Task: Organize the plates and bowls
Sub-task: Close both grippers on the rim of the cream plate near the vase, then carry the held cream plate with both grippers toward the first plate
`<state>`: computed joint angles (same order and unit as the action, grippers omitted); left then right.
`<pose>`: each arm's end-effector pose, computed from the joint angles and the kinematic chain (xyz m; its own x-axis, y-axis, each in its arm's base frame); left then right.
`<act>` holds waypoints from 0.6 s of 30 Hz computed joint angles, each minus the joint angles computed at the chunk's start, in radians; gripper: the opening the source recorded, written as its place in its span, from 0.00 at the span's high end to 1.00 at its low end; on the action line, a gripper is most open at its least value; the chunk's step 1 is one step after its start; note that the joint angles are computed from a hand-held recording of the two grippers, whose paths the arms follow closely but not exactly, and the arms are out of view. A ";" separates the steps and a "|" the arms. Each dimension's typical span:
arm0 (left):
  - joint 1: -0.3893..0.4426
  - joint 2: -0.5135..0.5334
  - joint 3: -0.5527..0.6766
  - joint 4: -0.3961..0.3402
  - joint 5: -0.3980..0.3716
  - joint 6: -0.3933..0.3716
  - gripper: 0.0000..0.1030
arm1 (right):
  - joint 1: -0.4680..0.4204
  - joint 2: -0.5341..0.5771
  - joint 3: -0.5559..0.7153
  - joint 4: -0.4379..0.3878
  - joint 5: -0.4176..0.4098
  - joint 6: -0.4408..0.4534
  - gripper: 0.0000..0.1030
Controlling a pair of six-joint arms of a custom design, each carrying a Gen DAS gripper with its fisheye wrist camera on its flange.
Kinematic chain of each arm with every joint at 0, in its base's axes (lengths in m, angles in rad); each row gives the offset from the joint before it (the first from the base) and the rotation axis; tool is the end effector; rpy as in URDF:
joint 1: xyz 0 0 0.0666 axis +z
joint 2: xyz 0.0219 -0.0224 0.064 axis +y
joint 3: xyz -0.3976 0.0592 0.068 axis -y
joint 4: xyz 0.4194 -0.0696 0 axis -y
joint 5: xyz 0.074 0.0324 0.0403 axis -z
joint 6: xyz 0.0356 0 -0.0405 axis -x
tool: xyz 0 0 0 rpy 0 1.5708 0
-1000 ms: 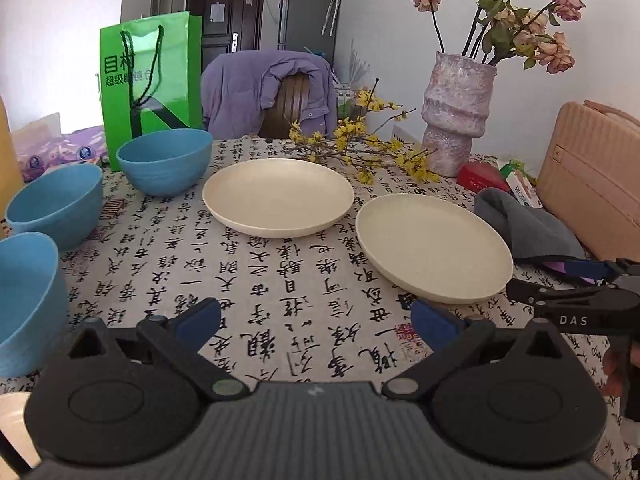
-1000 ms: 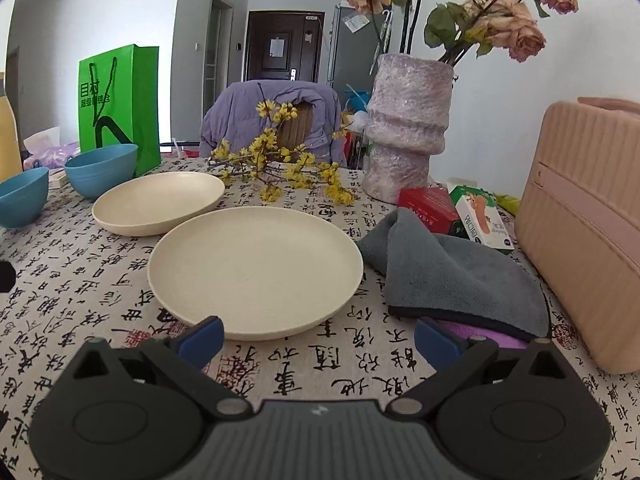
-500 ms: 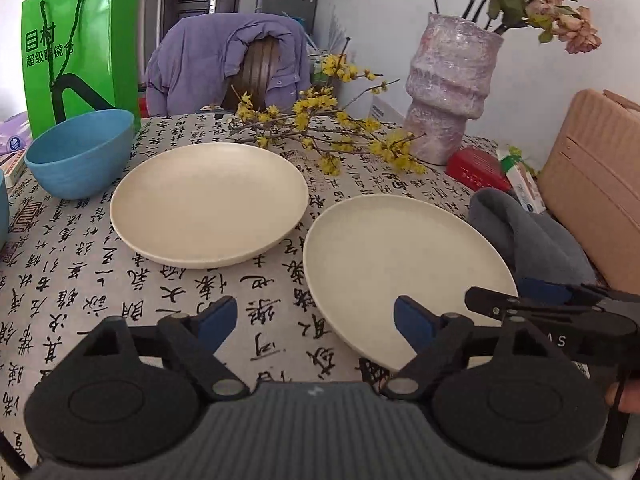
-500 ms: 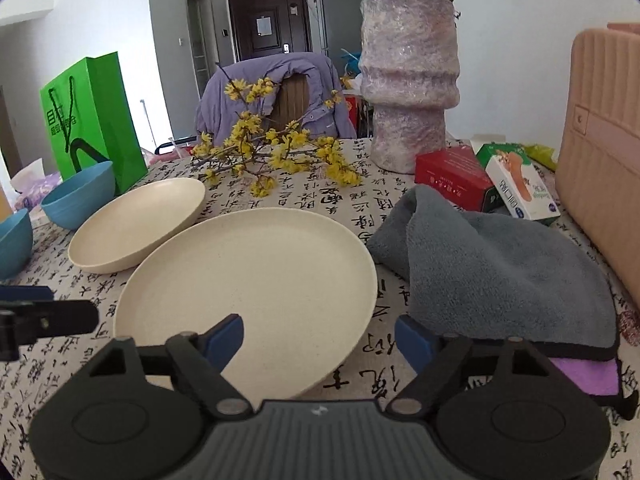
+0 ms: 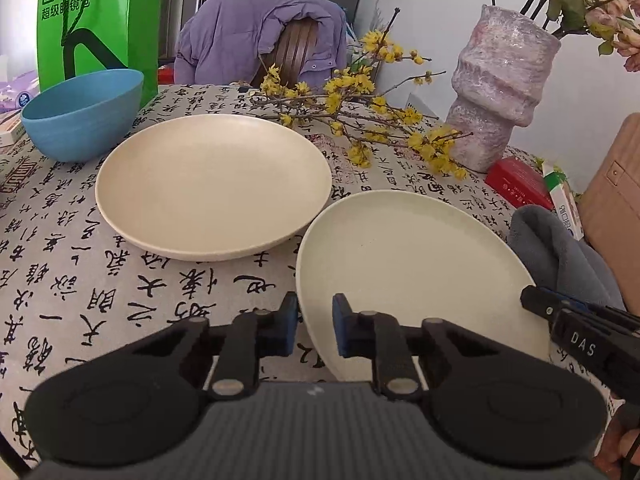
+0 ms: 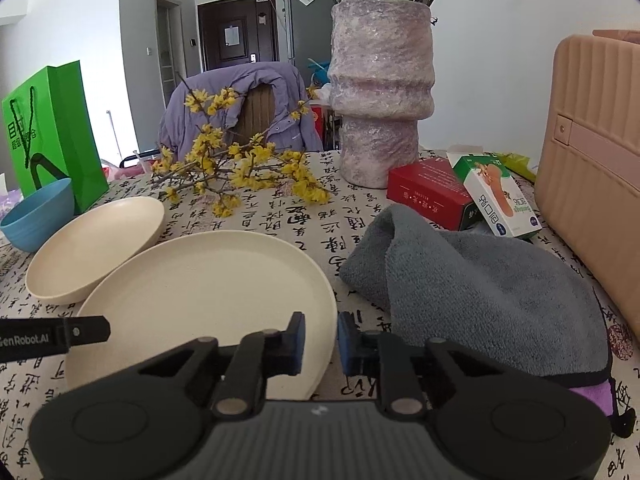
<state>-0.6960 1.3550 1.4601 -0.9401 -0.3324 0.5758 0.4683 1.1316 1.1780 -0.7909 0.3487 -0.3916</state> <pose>0.3850 -0.3071 0.4976 -0.7156 -0.0728 -0.6947 0.0576 0.9850 -0.1626 0.3735 0.1749 0.4659 -0.6352 0.0807 -0.7681 0.0459 0.9967 0.0667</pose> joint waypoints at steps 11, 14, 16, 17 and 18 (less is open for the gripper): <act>-0.022 -0.081 -0.044 -0.057 0.017 0.015 0.89 | 0.031 -0.054 -0.025 -0.037 -0.002 -0.004 0.96; -0.053 -0.127 -0.071 -0.066 -0.003 0.041 0.89 | 0.073 -0.094 -0.041 -0.054 0.047 -0.014 0.97; -0.076 -0.158 -0.092 -0.073 -0.015 0.056 0.89 | 0.107 -0.122 -0.047 -0.079 0.088 -0.027 0.97; -0.090 -0.175 -0.102 -0.082 -0.026 0.070 0.89 | 0.123 -0.136 -0.051 -0.090 0.107 -0.029 0.97; -0.105 -0.193 -0.113 -0.090 -0.035 0.085 0.89 | 0.139 -0.156 -0.059 -0.098 0.120 -0.032 0.97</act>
<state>-0.8007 1.1625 1.3473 -1.0297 -0.3672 0.6609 0.6074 0.9757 1.1188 -0.8886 0.4689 -0.4237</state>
